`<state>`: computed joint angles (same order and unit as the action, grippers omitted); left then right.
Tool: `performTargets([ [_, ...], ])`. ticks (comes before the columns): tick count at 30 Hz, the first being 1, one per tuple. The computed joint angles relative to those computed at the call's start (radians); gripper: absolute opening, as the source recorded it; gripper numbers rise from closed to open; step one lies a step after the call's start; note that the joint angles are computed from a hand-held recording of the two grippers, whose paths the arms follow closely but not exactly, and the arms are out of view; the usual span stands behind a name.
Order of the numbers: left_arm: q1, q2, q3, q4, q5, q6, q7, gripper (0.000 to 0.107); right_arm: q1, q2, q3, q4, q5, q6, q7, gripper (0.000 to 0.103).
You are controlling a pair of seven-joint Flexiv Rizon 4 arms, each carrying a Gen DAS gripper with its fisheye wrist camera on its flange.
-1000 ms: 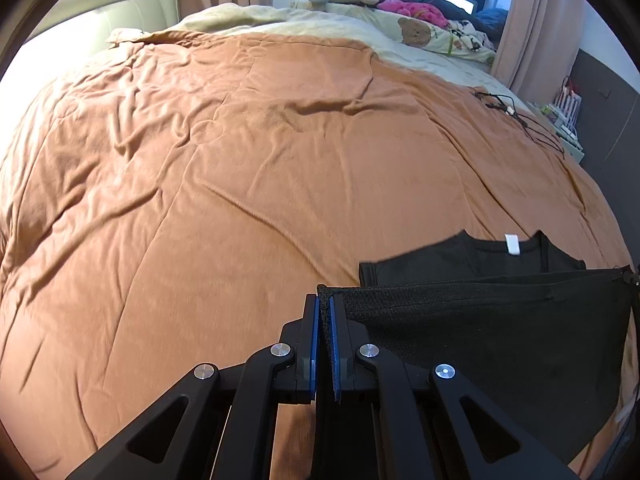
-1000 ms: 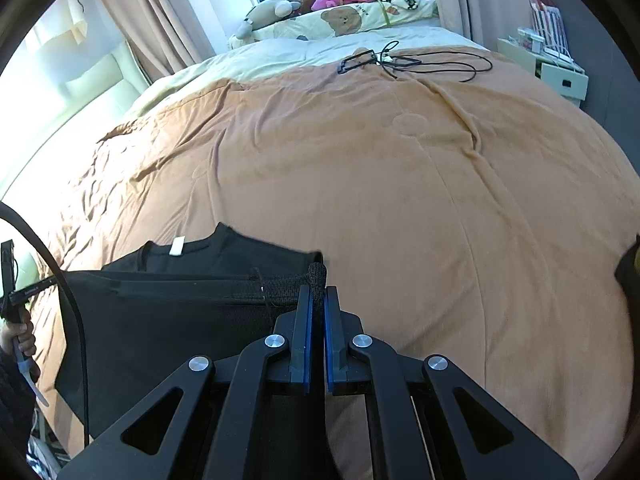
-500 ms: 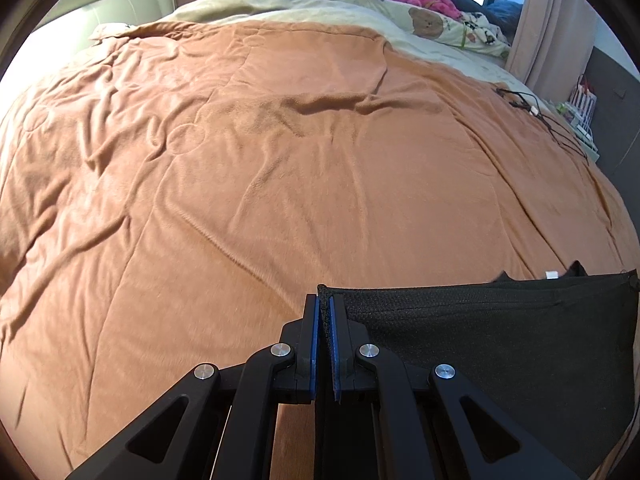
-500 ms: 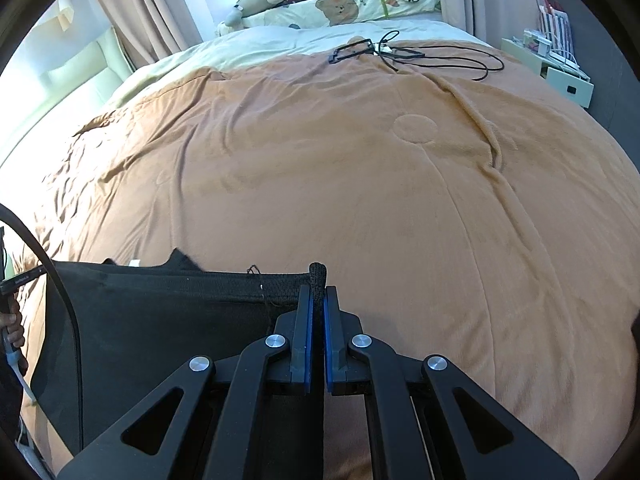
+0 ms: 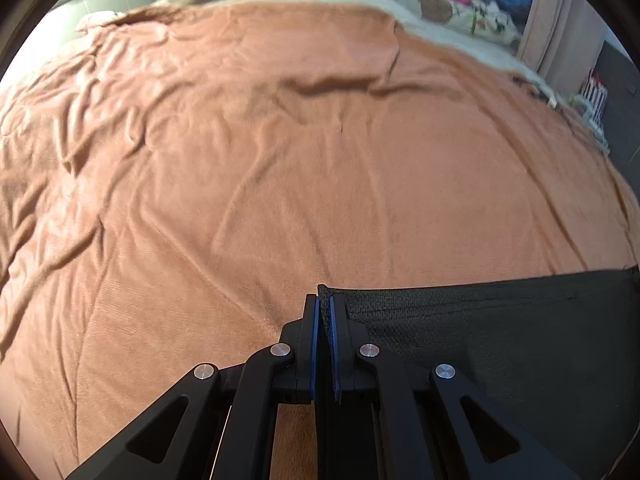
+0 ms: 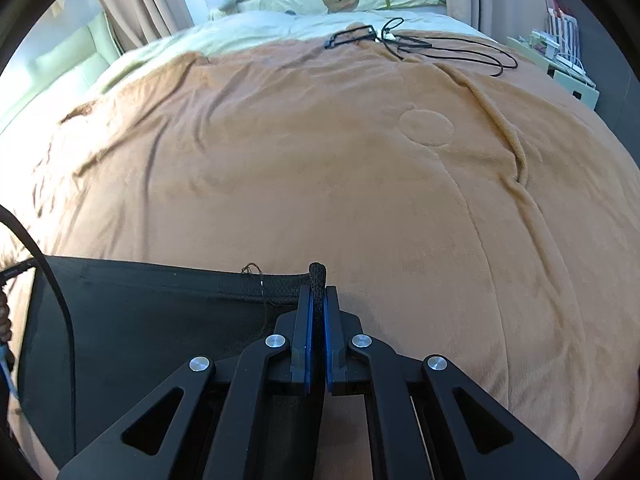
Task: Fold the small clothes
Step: 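Fold the folded edge over again toward the collar with both tools, then open both tools and release the folded shirt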
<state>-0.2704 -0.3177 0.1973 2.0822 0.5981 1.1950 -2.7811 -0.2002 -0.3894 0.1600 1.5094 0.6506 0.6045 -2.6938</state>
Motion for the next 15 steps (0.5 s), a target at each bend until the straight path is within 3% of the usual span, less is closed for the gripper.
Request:
performTargets([
  [2, 0.016, -0.005, -0.018, 0.003, -0.048, -0.034, 0.035, 0.016, 0.016, -0.001, -0.006, 0.006, -0.022, 0.008, 0.033, 0.006],
  [3, 0.007, 0.003, -0.012, 0.006, -0.044, -0.049, 0.022, 0.027, 0.022, 0.001, -0.011, 0.009, -0.038, 0.008, 0.056, 0.015],
  [4, -0.001, 0.015, -0.006, 0.012, -0.031, -0.051, 0.001, 0.044, 0.015, 0.002, -0.011, 0.004, -0.038, -0.01, 0.065, 0.035],
  [6, -0.017, 0.048, 0.004, 0.029, 0.008, -0.058, -0.051, 0.061, -0.011, 0.008, -0.008, -0.01, -0.013, -0.053, 0.058, 0.064],
  [15, 0.022, 0.257, -0.092, 0.171, 0.056, -0.097, -0.149, 0.061, -0.124, 0.072, -0.063, -0.031, 0.071, -0.206, 0.007, 0.065],
])
